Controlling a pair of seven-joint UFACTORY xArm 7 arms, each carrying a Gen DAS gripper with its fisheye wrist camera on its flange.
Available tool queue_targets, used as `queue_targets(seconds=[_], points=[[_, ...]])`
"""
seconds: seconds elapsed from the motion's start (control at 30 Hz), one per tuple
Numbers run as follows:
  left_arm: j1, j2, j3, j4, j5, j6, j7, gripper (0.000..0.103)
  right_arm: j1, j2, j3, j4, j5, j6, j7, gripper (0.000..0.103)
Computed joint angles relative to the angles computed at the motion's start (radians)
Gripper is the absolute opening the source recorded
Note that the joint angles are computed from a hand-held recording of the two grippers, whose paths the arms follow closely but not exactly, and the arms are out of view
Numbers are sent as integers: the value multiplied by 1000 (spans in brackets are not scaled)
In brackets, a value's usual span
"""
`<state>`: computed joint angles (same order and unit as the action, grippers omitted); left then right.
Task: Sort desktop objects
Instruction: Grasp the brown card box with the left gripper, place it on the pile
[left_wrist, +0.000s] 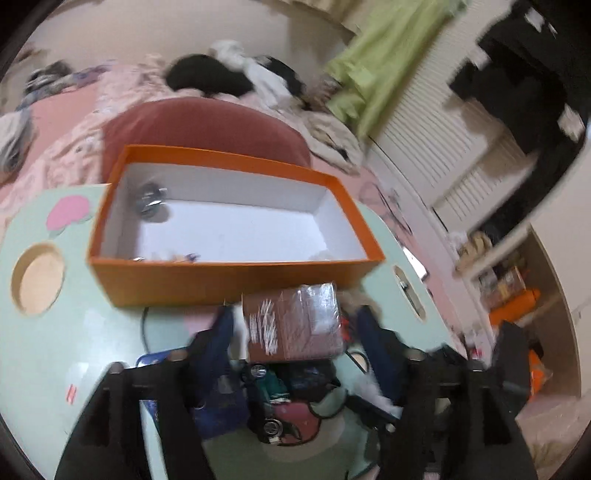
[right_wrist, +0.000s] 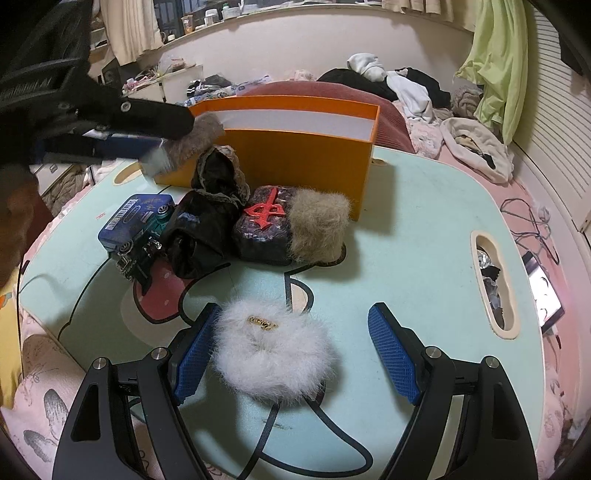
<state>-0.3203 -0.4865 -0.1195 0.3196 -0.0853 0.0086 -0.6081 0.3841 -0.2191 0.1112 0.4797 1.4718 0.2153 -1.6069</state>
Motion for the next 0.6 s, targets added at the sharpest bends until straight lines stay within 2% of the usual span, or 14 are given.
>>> queue_targets(seconds=[0.03,0.13,0.2,0.27,0.3,0.37,0.5,0.53,0.57,0.6], points=[[83,-35,-88,-34,22,-29,-62,76,0,0,1,0,2,-1,-1,81],[181,-135,-212,-102,43,-55,-130,87,-2,-1,-1,1,-8,2,6,81],[228,-241,-302,-144,71,5,-185,88,-2,-1,-2,1,-11,2,7,81],[268,-357,-401,-154,123,167,-231,88,-2,-2,-4,0,-13,5,8,81],[265,-401,-432,-154,151,255,-243,88,-3,-2,-5,0,-17,8,13,81],[218,-439,-458,-161,183,364,-261,88,-4,-6,-8,-2,-26,13,24,81],[152,-393,-485,-184,197,410,-347,89,-10,-12,-20,-2,-63,36,70,81],[166,-362,-510,-184,204,402,-391,90,-12,-17,-28,0,-57,44,74,81],[199,-368,-577,-174,252,427,-453,97,-13,-26,-38,4,-27,50,62,81],[217,-368,-602,-173,266,415,-477,99,-19,-39,-51,9,4,72,45,81]])
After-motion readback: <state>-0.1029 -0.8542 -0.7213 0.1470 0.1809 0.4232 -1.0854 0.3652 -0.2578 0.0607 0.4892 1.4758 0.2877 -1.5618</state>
